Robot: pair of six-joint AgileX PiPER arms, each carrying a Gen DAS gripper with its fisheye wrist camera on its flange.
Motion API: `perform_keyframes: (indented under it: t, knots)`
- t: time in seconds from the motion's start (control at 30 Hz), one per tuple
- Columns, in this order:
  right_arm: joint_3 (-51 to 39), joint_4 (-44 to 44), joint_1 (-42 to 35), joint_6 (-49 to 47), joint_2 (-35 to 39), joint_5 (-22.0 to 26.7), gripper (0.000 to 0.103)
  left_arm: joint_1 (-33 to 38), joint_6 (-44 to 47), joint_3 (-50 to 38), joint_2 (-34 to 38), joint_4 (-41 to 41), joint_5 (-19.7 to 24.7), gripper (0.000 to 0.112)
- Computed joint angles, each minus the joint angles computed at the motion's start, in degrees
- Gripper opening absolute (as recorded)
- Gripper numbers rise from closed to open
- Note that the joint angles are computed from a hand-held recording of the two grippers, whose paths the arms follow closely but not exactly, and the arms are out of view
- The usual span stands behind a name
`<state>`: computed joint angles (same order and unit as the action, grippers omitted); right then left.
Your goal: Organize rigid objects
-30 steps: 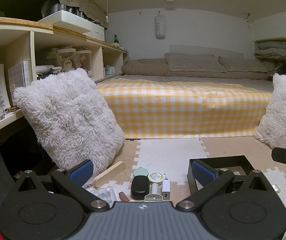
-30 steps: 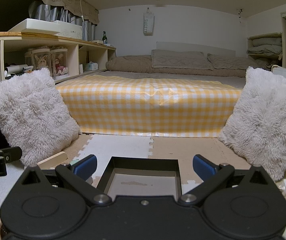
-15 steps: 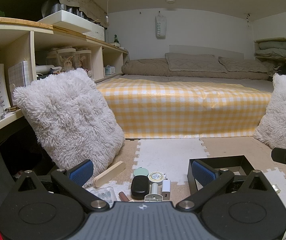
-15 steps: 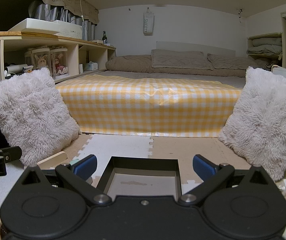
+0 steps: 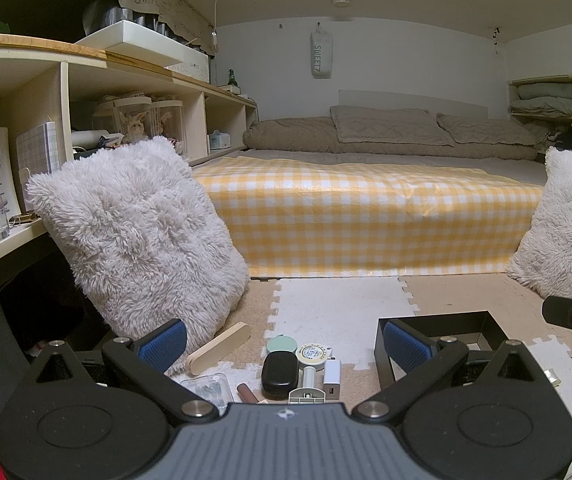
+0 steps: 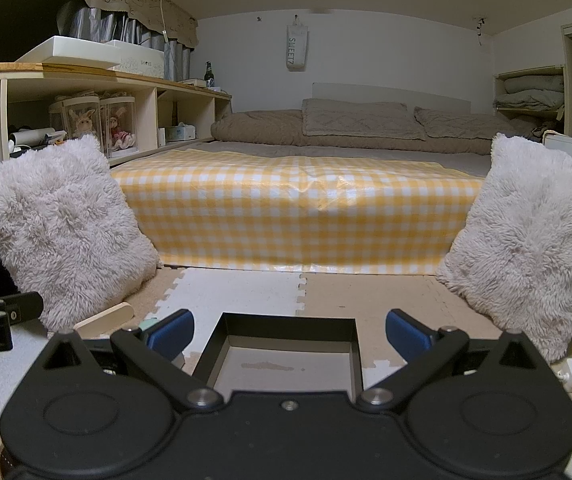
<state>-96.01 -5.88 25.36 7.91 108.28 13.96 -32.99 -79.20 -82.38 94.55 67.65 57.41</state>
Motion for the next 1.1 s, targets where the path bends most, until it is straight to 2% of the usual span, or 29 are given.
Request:
perform_keyframes:
  t: [0.9, 0.97, 1.07, 1.1]
  knots:
    - [0.7, -0.5, -0.1, 0.9, -0.4, -1.2, 0.103, -0.1, -0.3, 0.0, 0.0, 0.3, 0.0, 0.103]
    - [0.5, -4.5, -0.1, 5.5, -0.3, -1.6, 0.103, -0.1, -0.2, -0.1, 0.1, 0.2, 0.2, 0.103]
    - [1.3, -16.1, 0.4, 17.6, -0.8, -2.8, 0.103, 0.1, 0.2, -0.5, 0.0, 0.0, 0.1, 0.103]
    - [1.1, -16.8, 0.2, 18.4, -0.6, -3.2, 0.103, 0.2, -0.1, -0.1, 0.0, 0.1, -0.2, 0.103]
